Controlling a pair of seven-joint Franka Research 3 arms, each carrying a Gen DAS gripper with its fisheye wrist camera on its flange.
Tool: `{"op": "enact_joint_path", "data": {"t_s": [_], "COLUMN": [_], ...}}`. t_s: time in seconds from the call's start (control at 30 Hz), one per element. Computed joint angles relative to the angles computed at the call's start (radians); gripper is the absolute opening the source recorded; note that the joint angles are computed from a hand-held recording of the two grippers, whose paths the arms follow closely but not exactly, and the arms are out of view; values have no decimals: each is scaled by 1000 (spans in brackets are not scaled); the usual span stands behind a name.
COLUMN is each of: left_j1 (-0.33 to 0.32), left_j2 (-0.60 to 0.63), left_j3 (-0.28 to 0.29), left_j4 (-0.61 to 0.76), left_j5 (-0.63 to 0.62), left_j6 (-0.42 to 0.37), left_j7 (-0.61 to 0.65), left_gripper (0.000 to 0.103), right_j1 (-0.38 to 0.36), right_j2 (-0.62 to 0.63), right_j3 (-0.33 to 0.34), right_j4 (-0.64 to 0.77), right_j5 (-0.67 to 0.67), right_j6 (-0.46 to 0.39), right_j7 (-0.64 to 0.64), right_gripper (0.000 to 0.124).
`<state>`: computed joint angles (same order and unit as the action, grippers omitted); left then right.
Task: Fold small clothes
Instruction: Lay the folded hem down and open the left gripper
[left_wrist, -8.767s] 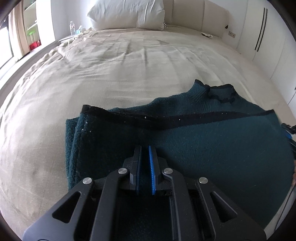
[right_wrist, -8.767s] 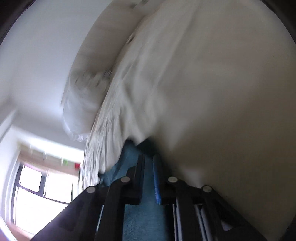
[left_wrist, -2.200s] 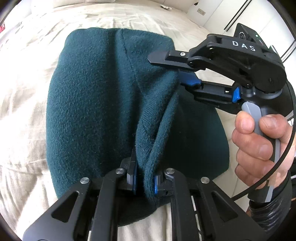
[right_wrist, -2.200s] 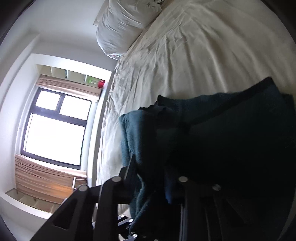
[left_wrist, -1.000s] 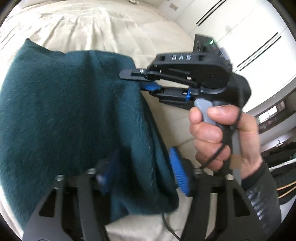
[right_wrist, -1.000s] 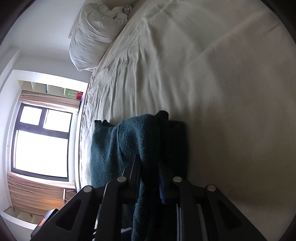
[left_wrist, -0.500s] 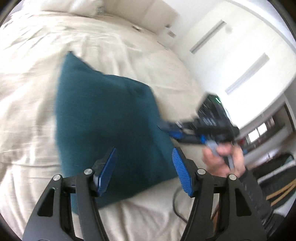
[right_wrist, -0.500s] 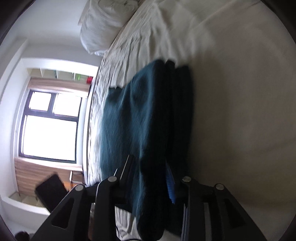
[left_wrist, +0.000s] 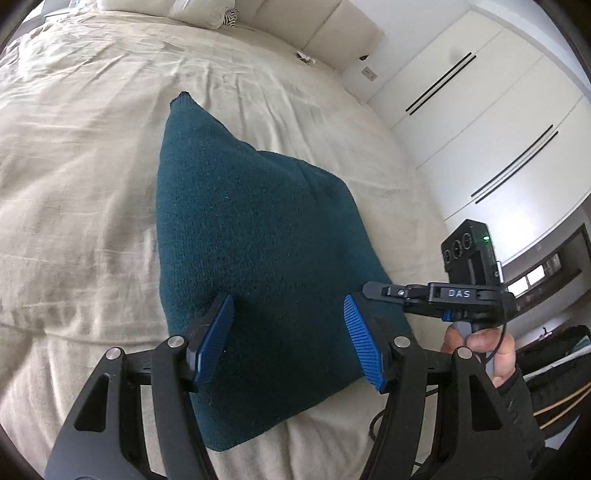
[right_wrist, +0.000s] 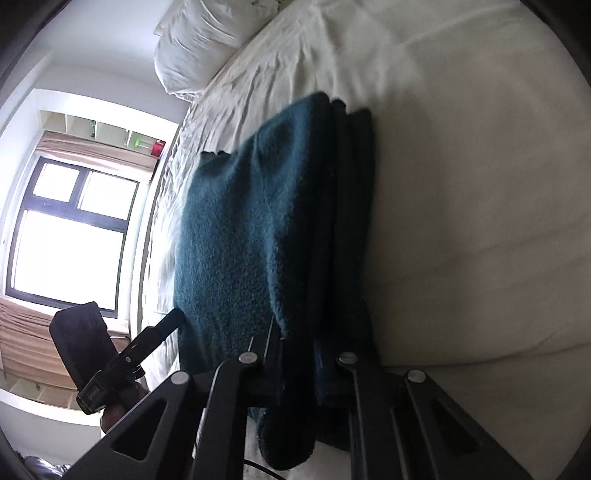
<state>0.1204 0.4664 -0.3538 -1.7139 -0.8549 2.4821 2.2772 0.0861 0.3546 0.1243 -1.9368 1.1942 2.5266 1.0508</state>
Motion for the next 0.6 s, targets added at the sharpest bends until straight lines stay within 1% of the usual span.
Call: {"op": "enact_joint_path", "data": {"t_s": [0.1,0.3,0.37,0.43,0.5,0.57,0.6], "left_j1": [-18,-24,-36,-40,-37,-27,-21], "left_j2": [19,33,53,65,75,69,73], "left_j3": [2,-11,-7,-9,-16,-27,-31], "left_j4": [20,28,43,48,51,43,48], "left_j5": [28,61,92,118,128,122,116], "left_j6": [11,9,-3,-15,-15,-6,-12], "left_j7": [-17,-26,-48,-58,-62,-49,-50], "left_gripper": [61,61,61,61,61,61,61], "right_j1": [-11,-21,-22,-39,-67,-61,-58], "right_j2": [-26,-56,-39,-2,16,6,1], "right_j3": [6,-5,-13,-15,-11,-12,-14], "right_j4": [-24,-75,-75,-67,-76,-85,-88], "right_j5": [43,159,186,247,344,367,366], "right_j6": [-2,-5,-7,-25,-62,-60,-66], "right_j7": [-46,-127,-137,-169,-220,-260,-259], "right_gripper": [13,13,12,11,11,12,12]}}
